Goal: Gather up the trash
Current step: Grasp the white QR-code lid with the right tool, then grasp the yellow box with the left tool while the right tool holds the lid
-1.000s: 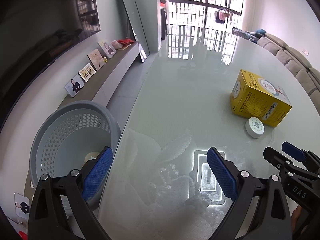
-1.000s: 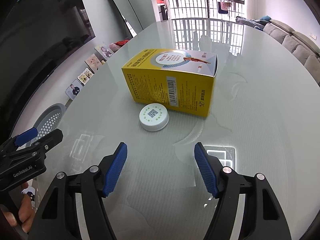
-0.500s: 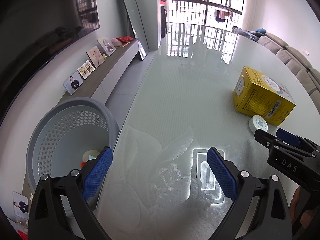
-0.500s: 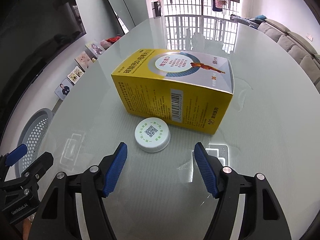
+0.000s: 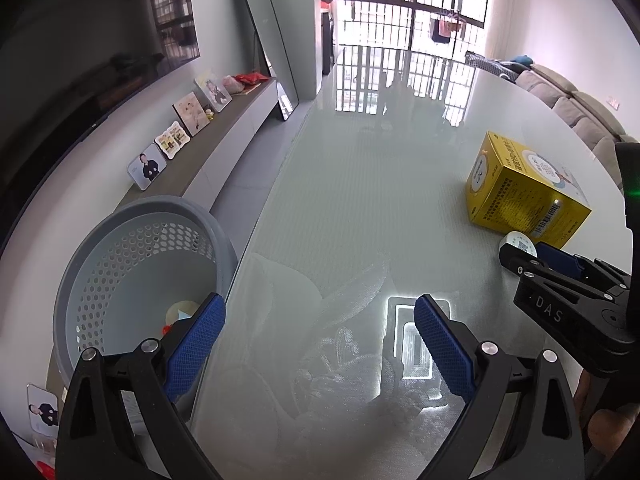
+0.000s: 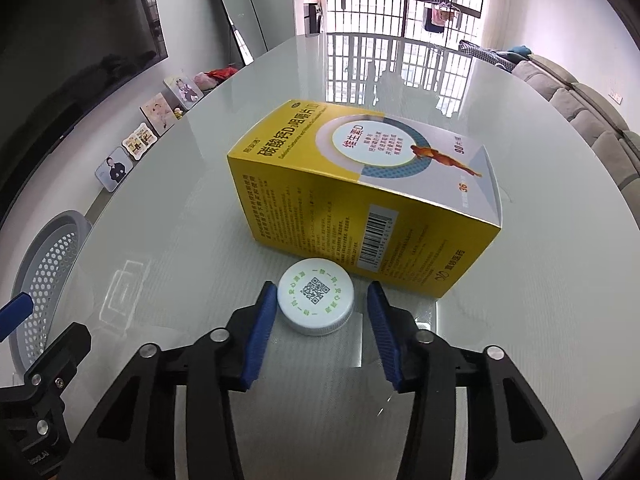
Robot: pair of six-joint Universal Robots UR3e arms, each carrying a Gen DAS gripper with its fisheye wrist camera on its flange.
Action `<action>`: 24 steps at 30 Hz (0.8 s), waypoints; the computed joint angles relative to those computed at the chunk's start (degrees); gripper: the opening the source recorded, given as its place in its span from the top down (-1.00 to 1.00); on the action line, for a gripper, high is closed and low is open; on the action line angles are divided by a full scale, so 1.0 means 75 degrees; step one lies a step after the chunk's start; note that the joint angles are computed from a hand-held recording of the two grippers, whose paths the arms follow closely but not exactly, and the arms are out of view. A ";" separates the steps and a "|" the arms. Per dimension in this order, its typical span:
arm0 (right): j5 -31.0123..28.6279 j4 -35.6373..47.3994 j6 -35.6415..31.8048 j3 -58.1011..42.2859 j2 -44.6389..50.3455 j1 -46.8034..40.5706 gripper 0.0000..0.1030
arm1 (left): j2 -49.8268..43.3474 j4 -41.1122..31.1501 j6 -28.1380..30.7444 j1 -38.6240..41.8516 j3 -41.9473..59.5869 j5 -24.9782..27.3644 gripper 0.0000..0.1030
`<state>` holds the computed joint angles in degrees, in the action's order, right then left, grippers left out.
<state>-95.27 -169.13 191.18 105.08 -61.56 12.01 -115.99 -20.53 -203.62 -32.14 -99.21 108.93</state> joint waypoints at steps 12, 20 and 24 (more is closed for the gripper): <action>0.0883 -0.0777 -0.0620 0.2720 -0.1979 -0.1288 0.25 | -0.0668 -0.0721 -0.0096 -0.0670 0.1612 -0.0159 -0.82; 0.1777 -0.1226 -0.1428 0.4727 -0.3526 -0.3717 0.25 | -0.2487 -0.1911 -0.0027 -0.1421 0.4972 -0.0235 -0.82; 0.2445 -0.1377 -0.1857 0.5239 -0.3767 -0.4825 0.25 | -0.3820 -0.3082 -0.0026 -0.1685 0.7519 -0.0214 -0.83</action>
